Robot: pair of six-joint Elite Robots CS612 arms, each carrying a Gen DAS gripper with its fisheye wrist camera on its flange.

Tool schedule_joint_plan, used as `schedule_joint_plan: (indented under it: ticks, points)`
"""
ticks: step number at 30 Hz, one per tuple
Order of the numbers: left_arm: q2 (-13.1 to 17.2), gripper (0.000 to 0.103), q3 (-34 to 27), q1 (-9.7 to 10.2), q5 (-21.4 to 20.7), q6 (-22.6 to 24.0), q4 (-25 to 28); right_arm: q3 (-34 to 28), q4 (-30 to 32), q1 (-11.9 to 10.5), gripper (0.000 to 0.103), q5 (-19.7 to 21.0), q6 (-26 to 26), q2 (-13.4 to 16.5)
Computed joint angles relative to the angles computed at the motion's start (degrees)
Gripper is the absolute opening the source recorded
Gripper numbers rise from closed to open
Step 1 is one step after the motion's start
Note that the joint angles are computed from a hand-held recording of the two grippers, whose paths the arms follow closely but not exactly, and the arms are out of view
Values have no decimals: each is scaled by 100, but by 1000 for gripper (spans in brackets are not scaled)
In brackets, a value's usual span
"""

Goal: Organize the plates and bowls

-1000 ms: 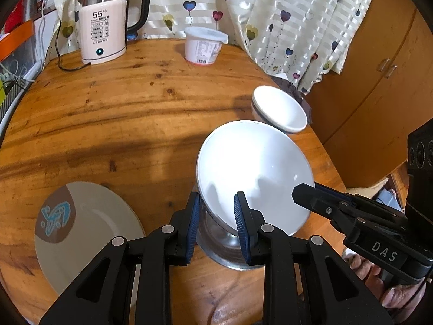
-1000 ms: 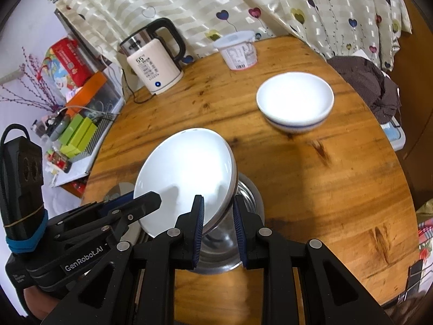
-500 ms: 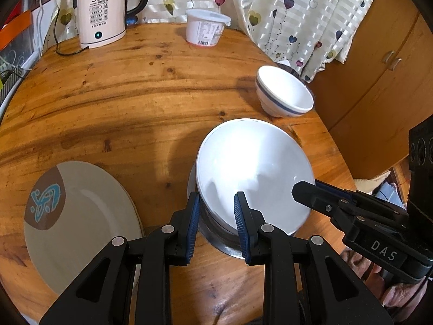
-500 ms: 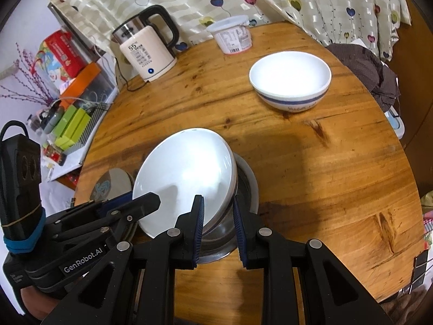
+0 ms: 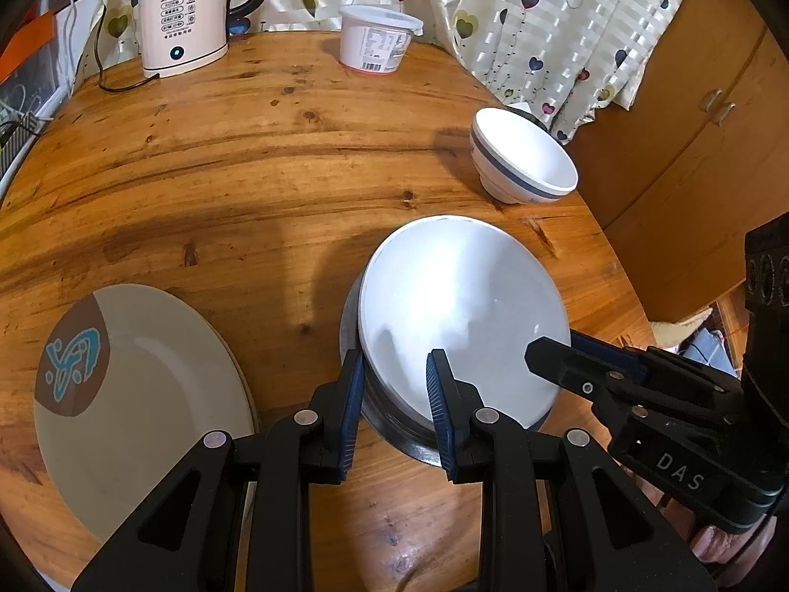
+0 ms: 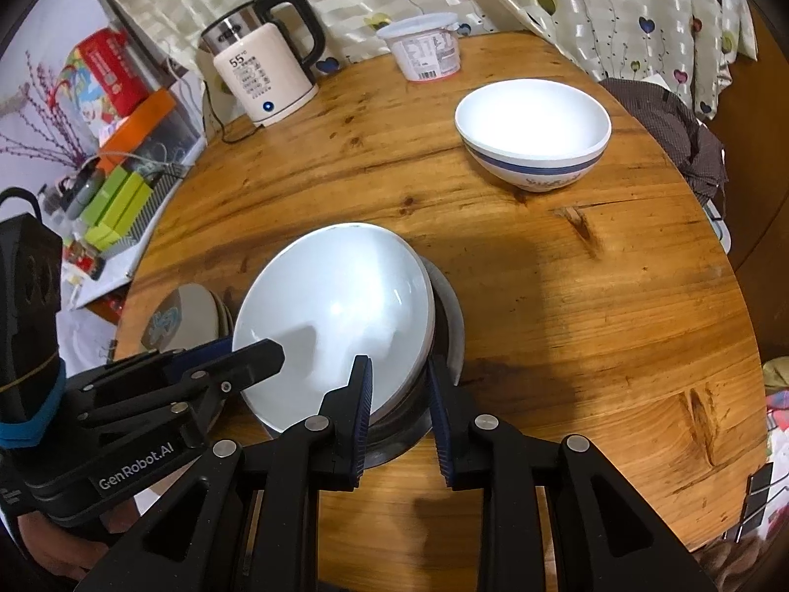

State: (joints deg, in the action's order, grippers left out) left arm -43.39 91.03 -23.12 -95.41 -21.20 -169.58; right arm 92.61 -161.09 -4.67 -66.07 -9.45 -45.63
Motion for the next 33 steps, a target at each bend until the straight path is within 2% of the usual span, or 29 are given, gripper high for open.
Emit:
schedule_joint_plan:
  ticks: [21, 33]
  points:
    - [-14, 27, 57, 24, -92, -67, -120, 117, -170, 0, 25, -51, -100, -96]
    - [-137, 27, 186, 18, 172, -34, -434, 151, -340, -69, 27, 120, -85, -162]
